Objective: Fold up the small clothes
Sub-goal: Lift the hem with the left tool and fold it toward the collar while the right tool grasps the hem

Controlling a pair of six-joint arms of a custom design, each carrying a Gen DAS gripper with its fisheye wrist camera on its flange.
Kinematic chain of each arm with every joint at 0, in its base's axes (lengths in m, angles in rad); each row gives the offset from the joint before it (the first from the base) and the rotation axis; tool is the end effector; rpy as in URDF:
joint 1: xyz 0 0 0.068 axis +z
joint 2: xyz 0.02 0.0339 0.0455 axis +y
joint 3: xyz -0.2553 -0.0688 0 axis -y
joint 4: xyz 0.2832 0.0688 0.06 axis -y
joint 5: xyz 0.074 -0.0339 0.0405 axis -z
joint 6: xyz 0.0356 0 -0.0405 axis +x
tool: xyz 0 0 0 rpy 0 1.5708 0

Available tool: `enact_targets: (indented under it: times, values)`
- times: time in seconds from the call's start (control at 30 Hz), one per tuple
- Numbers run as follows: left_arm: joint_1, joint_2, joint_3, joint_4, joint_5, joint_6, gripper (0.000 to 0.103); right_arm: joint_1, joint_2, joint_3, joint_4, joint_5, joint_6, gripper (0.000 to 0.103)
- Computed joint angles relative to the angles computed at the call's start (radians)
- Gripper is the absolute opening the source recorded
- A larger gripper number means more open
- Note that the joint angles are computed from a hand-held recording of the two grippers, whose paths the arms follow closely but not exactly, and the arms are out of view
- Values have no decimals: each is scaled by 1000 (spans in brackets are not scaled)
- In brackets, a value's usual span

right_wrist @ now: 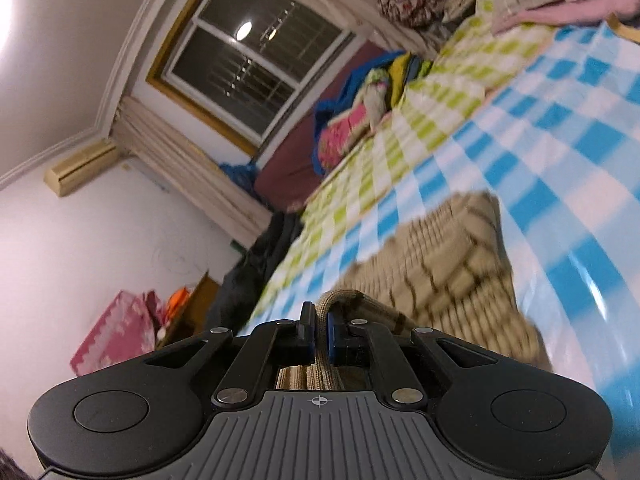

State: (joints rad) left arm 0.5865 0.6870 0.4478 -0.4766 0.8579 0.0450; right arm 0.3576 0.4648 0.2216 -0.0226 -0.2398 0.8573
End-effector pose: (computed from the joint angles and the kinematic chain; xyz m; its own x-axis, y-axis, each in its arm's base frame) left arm 0.1693 0.0802 0.2028 -0.5409 -0.3241 -0.7761 0.1379 0.8761 -0.4620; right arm 0.1711 0.0730 0.1895 -0.5804 0.5672 -0.5843 -0.1770 0.6126 0.7704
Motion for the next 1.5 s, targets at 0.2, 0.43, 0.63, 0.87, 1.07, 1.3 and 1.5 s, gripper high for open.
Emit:
enact_targets:
  times: [0.2, 0.43, 0.63, 0.87, 1.07, 1.3, 1.5]
  values:
    - [-136, 304, 63, 367, -182, -160, 14, -63, 519, 153, 354, 15, -11, 7]
    - [-232, 625, 170, 579, -332, -228, 14, -119, 914, 320, 510, 27, 4, 6]
    - [-278, 774, 229, 634, -435, -254, 14, -135, 1111, 448, 488, 24, -14, 6]
    - [-282, 804, 240, 627, -476, -284, 16, -141, 1185, 504, 467, 59, -9, 11]
    - [-278, 763, 213, 633, -510, -311, 23, -135, 1167, 510, 462, 78, -41, 33]
    - [-299, 709, 153, 693, -672, -303, 33, -114, 1142, 517, 414, 141, -135, 37]
    - [-292, 694, 146, 699, -693, -248, 38, -76, 1139, 532, 347, 220, -269, 37]
